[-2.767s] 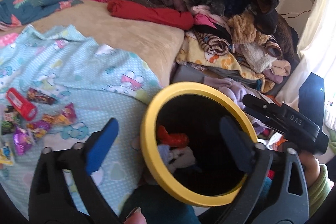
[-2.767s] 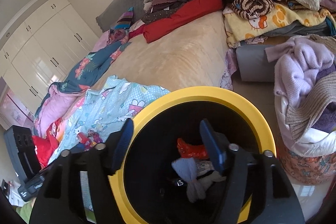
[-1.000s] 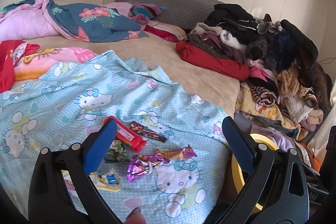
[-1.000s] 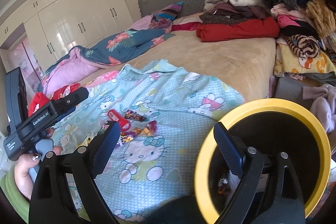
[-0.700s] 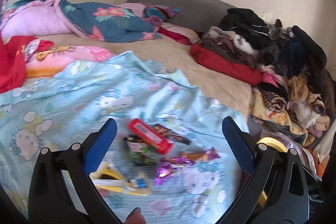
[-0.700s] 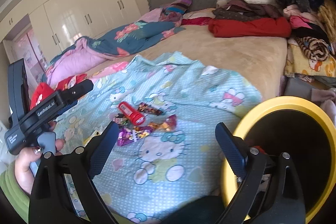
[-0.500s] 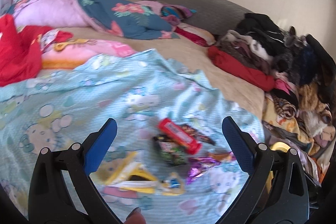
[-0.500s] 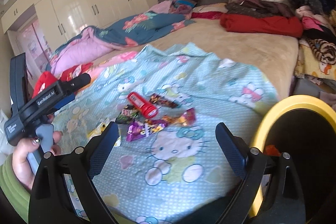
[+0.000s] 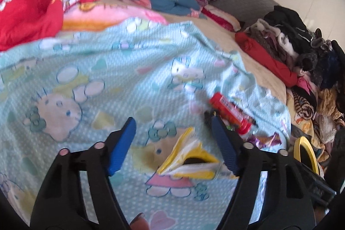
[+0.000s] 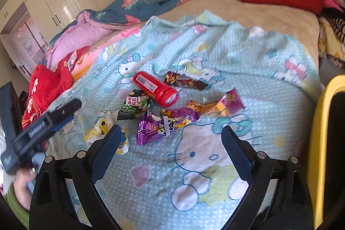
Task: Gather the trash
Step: 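Grasp the yellow-white wrapper with the left tool while the right tool grasps the purple wrapper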
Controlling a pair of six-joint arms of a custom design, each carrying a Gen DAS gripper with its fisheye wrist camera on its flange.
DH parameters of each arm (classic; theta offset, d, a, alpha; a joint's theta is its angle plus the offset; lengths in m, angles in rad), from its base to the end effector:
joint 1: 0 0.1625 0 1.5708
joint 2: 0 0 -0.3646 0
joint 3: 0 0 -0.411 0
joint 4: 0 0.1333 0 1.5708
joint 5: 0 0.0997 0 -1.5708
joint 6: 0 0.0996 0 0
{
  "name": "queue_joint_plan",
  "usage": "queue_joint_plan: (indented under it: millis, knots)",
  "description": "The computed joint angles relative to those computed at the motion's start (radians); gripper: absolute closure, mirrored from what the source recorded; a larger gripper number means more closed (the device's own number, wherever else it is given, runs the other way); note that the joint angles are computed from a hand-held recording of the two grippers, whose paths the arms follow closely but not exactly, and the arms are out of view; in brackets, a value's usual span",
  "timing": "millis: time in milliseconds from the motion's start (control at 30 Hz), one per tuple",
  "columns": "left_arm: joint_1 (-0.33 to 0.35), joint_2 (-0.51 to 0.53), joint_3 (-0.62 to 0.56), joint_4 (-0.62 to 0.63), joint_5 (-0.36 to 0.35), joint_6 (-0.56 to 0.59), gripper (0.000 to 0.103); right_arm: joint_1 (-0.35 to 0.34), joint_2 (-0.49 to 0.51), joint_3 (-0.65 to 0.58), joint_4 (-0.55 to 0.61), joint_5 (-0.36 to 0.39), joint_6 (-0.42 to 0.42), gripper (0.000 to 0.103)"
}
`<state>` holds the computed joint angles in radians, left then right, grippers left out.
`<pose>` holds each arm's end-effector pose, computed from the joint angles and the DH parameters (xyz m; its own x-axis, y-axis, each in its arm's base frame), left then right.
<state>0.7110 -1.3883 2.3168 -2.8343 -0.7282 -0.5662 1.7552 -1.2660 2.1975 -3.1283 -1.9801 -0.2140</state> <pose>-0.1890 -0.4369 0.1621 -0.9073 -0.0402 -0.4185 0.2712 0.7047 -0.6556 0.1817 -0.4635 0.1648 -0.8915 -0.1096 0.4396 -0.3458 0.7914 -0.5041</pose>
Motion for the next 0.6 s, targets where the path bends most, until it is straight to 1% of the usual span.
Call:
queue_joint_plan:
  millis: [67,233,300,367,433,500,600]
  knots:
    - [0.015,-0.001,0.005,0.003,-0.039,-0.002,0.043,0.002,0.023,-0.014,0.001,0.0,0.01,0.012]
    - [0.041,0.021,-0.005,0.02,-0.104,-0.003,0.044,-0.001,0.079,-0.051,-0.003,-0.001,0.026,0.013]
    - [0.051,0.028,-0.003,0.02,-0.121,-0.006,0.044,-0.009,0.088,-0.061,0.01,0.005,0.044,0.019]
    - [0.064,0.035,-0.002,0.016,-0.143,-0.012,0.045,-0.022,0.095,-0.07,0.023,0.014,0.063,0.023]
    - [0.068,0.041,0.002,0.004,-0.149,-0.011,0.045,-0.029,0.099,-0.076,0.027,0.021,0.07,0.026]
    - [0.067,0.045,0.003,-0.002,-0.152,-0.007,0.045,-0.037,0.101,-0.079,0.025,0.032,0.069,0.032]
    - [0.066,0.051,0.001,-0.006,-0.156,-0.006,0.045,-0.046,0.099,-0.078,0.028,0.046,0.06,0.036]
